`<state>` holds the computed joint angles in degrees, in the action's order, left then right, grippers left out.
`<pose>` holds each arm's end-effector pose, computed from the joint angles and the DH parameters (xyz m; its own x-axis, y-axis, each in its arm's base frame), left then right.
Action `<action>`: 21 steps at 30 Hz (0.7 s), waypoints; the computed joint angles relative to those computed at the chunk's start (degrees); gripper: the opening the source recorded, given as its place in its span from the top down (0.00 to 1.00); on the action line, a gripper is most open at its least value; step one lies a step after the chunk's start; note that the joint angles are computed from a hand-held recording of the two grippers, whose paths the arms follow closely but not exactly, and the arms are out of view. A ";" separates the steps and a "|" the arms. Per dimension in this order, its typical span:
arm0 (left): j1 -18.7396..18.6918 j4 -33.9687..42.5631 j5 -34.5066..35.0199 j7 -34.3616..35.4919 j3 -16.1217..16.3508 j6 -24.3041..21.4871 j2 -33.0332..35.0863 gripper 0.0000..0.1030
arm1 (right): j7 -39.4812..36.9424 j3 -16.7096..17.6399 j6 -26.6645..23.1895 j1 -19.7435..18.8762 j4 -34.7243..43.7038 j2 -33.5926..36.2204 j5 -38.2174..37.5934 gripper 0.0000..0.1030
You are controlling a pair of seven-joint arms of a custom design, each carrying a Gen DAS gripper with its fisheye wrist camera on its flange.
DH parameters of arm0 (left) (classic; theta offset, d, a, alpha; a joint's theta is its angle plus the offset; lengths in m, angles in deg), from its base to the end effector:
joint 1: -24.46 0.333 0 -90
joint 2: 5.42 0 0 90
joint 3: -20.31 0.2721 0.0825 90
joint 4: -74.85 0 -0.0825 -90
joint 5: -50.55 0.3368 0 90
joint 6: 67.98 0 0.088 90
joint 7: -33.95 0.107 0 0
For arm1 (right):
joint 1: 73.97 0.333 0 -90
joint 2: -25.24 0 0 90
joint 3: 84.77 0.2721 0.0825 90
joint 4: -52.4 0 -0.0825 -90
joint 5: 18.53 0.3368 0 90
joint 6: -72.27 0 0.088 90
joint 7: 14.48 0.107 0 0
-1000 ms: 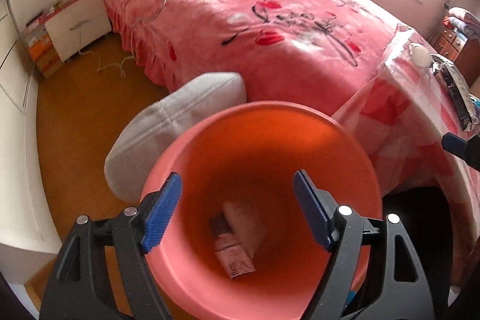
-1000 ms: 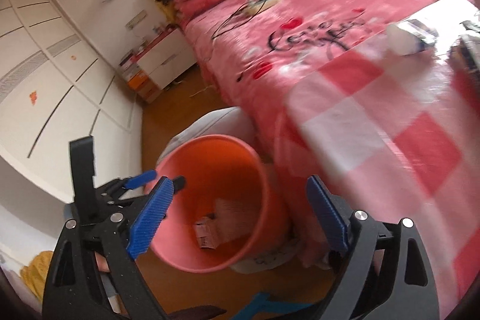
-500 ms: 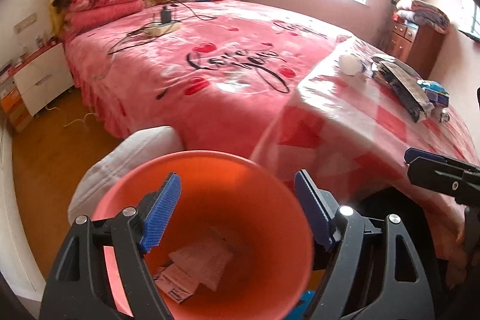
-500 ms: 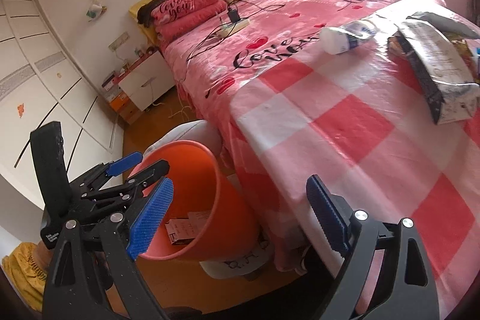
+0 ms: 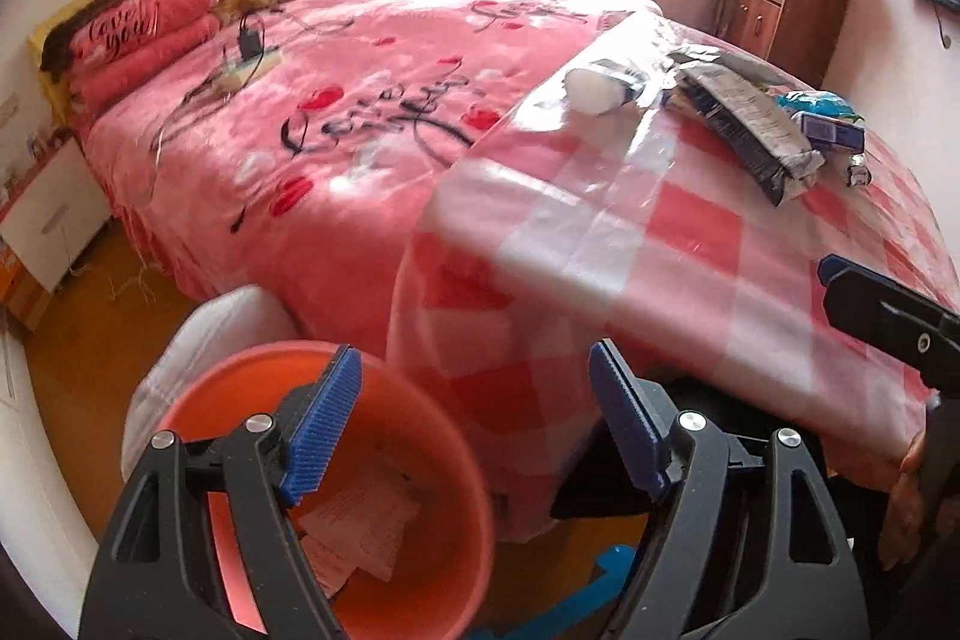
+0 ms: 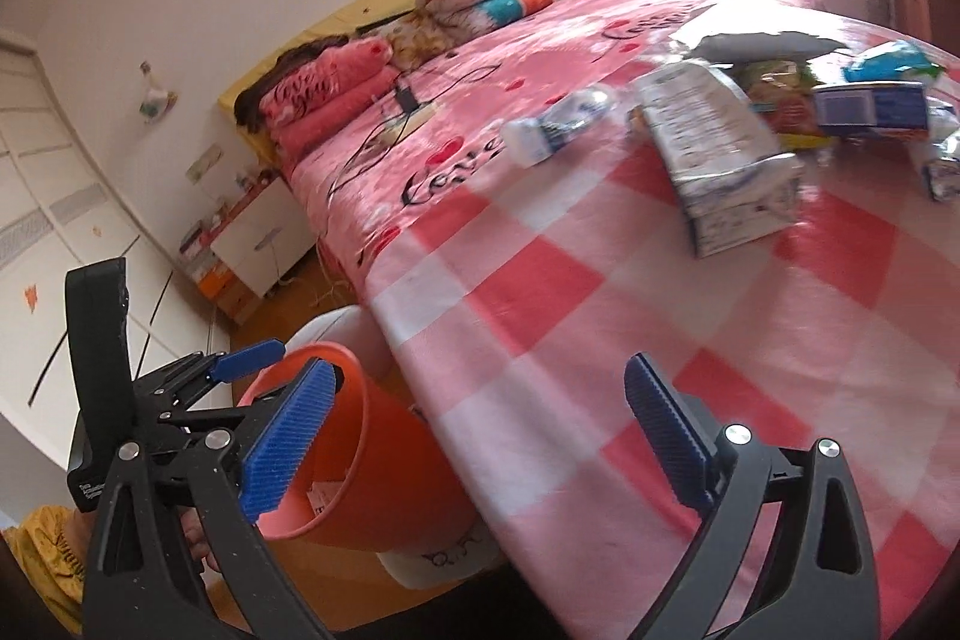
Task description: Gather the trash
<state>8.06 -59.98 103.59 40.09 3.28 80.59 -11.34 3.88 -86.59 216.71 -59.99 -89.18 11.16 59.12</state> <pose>0.3935 -0.2792 0.3850 0.1520 -0.9882 -0.0207 -0.7623 -0.1039 -0.6388 0.4342 0.0841 0.3947 0.5162 -0.7253 -0.4555 -0.7375 -0.1060 -0.6670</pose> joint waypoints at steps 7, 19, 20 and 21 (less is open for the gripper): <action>-1.36 11.53 0.87 4.93 -0.07 -2.89 6.95 0.24 | -2.95 -2.26 -1.83 -2.50 0.68 0.00 3.24 0.07; -7.77 45.70 -7.59 24.23 4.12 -6.03 29.95 0.24 | -2.93 -5.31 -6.05 -8.46 3.32 2.69 6.62 0.07; -7.67 50.70 -9.85 28.30 3.65 -6.47 33.19 0.24 | -2.59 -5.36 -6.67 -8.98 3.83 3.20 6.45 0.07; -8.79 55.71 -13.33 32.56 4.75 -7.29 36.24 0.24 | -2.25 -5.46 -7.33 -9.50 4.25 3.68 6.37 0.07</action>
